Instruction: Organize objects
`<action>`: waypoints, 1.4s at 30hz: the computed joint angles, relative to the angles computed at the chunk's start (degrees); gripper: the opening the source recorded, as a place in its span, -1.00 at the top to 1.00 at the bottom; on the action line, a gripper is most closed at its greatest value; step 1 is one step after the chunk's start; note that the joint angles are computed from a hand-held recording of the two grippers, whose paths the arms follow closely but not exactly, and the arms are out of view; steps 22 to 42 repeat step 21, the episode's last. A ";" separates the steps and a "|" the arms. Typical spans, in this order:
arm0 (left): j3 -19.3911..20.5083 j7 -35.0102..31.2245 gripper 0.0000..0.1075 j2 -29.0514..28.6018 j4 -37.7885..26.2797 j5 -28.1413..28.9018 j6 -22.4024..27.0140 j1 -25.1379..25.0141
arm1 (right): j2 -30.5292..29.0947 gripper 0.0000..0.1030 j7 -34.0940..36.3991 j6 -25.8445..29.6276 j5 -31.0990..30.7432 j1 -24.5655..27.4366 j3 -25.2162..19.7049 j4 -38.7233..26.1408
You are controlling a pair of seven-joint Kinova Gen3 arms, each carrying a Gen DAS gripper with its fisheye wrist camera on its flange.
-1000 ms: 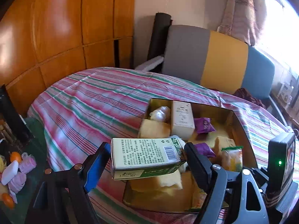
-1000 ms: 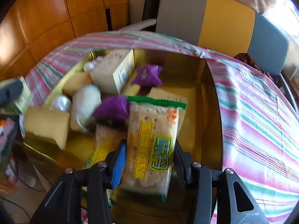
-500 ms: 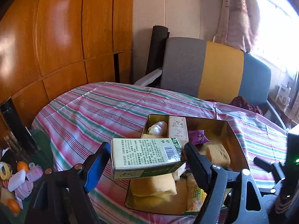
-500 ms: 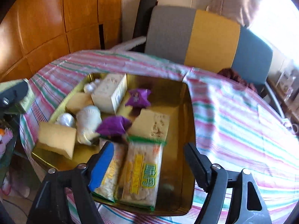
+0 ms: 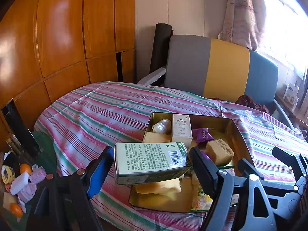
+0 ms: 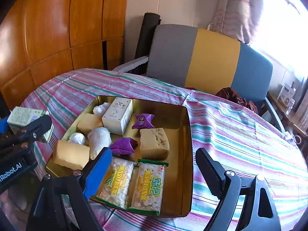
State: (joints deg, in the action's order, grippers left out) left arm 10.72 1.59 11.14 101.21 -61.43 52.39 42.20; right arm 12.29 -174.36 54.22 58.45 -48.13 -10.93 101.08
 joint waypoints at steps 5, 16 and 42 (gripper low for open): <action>0.20 0.14 -0.52 -0.21 0.33 -0.18 -0.06 0.12 | -0.98 -0.77 -1.84 0.37 0.22 -0.08 -0.29 0.47; 0.54 2.06 -0.51 -1.02 1.77 -1.90 -1.42 0.12 | -1.23 -0.79 -3.33 2.58 2.21 -0.73 -1.24 0.51; 0.98 2.86 -0.51 -0.95 1.88 -2.87 -0.64 0.30 | -1.15 -0.79 -3.50 2.93 2.30 -0.78 -1.39 0.56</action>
